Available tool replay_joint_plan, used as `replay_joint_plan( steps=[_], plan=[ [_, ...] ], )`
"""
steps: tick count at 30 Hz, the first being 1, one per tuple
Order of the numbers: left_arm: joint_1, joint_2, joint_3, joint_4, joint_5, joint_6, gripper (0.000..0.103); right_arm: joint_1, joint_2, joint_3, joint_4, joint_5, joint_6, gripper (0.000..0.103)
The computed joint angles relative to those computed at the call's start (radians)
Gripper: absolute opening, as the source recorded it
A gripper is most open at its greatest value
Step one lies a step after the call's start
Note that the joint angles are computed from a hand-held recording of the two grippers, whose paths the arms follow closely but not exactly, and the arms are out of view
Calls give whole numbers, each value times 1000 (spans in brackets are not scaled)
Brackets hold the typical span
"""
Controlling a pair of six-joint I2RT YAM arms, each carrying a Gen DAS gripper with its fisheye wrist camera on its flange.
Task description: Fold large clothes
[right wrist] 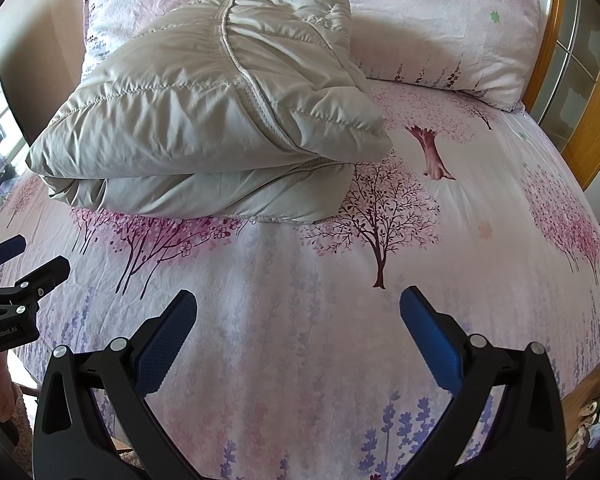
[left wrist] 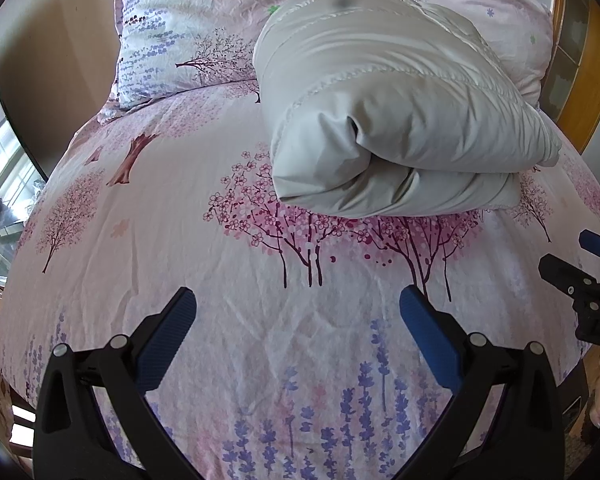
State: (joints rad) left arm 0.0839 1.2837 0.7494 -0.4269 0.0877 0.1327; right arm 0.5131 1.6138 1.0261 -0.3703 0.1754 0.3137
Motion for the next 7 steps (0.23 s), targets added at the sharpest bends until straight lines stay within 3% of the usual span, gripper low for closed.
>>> replay_joint_plan(
  steps=[7],
  plan=[
    [7, 9, 5, -1, 6, 1, 101, 0, 1, 0, 1, 1, 1, 102]
  ],
)
